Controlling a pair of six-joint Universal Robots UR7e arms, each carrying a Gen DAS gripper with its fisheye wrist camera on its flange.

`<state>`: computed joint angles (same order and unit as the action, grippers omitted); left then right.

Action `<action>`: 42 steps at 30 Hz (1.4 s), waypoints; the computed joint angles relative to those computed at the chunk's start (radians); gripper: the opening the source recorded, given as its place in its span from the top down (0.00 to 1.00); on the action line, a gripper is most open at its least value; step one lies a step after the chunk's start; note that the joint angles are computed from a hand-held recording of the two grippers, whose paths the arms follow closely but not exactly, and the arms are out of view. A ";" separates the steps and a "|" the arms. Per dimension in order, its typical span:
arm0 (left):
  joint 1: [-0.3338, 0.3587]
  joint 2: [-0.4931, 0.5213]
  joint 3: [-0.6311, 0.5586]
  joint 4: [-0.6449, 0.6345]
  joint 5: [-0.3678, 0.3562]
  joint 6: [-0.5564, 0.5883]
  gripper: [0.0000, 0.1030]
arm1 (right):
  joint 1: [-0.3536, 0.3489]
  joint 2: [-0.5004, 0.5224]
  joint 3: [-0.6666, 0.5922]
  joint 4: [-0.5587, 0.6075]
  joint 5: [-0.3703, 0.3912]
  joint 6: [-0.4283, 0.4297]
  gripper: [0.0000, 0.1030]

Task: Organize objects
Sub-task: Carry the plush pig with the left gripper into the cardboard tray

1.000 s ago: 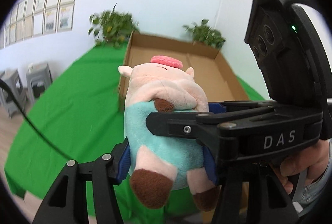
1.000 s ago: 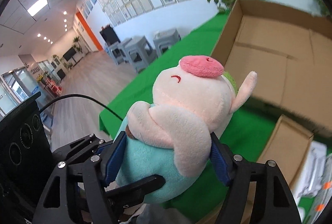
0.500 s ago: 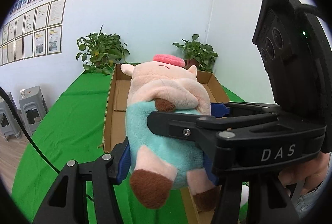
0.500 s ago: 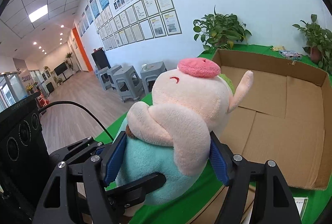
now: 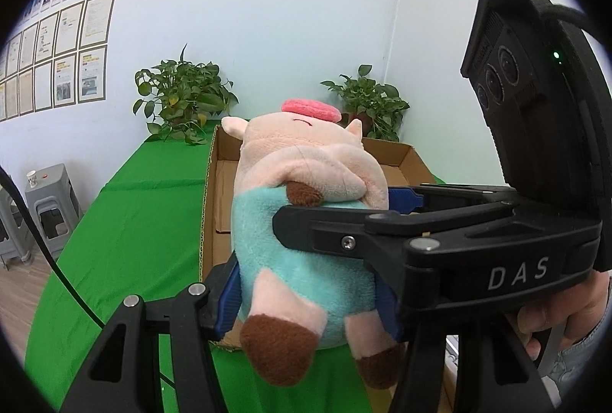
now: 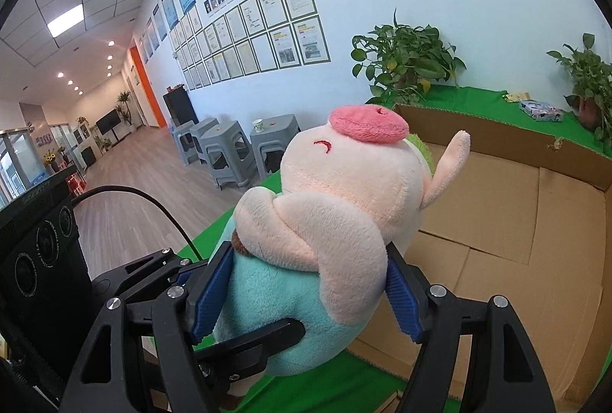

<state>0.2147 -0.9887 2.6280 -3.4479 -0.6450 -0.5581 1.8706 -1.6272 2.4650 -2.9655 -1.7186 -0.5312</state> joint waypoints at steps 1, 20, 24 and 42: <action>0.013 0.011 -0.007 -0.014 -0.003 0.012 0.44 | -0.007 0.033 -0.015 -0.015 0.001 -0.006 0.31; 0.258 0.138 -0.117 -0.002 -0.120 0.030 0.44 | -0.232 0.494 -0.195 -0.169 0.077 -0.159 0.33; 0.272 0.130 -0.123 0.059 -0.140 0.000 0.44 | -0.257 0.556 -0.208 -0.200 0.063 -0.194 0.33; 0.174 0.042 0.008 0.109 -0.127 -0.196 0.36 | -0.236 0.610 -0.153 -0.352 0.061 -0.326 0.32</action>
